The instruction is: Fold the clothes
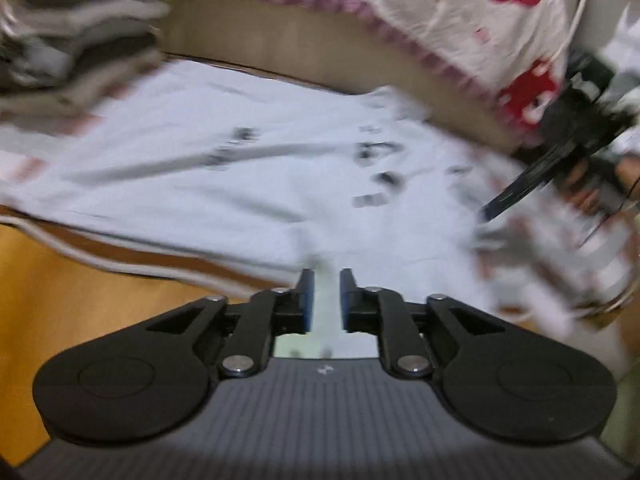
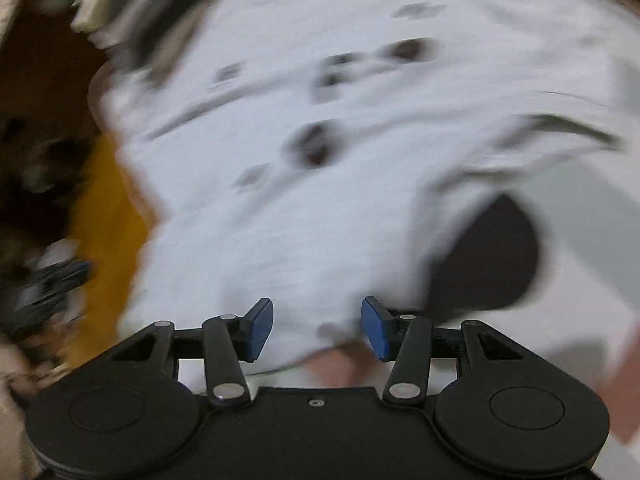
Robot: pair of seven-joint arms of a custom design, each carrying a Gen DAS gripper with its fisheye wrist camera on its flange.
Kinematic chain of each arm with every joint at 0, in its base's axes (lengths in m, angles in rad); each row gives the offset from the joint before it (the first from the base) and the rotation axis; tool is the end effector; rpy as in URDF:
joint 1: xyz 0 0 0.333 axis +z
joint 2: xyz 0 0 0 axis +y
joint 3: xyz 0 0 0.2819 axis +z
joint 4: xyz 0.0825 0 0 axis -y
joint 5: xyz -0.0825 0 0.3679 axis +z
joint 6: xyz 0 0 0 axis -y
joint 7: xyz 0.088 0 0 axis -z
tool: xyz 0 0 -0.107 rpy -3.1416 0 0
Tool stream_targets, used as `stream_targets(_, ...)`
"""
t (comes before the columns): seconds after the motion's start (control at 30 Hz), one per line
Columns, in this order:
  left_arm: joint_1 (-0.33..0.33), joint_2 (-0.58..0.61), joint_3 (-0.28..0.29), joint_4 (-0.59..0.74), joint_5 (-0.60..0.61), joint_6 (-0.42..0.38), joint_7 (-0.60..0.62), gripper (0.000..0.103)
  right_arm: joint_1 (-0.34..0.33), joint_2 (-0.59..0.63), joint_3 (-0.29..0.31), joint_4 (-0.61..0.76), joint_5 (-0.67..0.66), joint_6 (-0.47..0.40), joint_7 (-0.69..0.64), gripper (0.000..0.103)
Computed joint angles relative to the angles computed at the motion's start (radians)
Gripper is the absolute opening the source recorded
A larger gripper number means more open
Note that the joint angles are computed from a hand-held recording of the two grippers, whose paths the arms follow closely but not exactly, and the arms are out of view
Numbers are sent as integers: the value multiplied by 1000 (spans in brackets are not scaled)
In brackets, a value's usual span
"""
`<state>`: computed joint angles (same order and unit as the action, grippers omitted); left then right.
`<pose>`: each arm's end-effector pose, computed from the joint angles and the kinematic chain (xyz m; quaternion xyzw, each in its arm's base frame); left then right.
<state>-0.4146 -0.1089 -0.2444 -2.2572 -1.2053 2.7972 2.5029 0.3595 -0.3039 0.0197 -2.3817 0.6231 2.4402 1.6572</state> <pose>0.4393 -0.2874 0.4327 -0.4343 0.7900 -0.4327 0.0075 0.4421 0.1776 0.4516 -0.6360 0.7150 0.1087 0.2693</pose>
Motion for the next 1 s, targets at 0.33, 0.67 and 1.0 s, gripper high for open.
stream_targets(0.33, -15, 118, -67, 107, 68, -209, 12, 57, 56, -54, 35, -217, 65, 386, 171, 62)
stream_targets(0.67, 18, 155, -79, 125, 173, -254, -146, 3, 144, 59, -37, -109, -20, 415, -35, 14)
stream_targets(1.0, 17, 105, -49, 143, 161, -404, -213, 3, -3, -6, 23, 5, -262, -14, -123, 10)
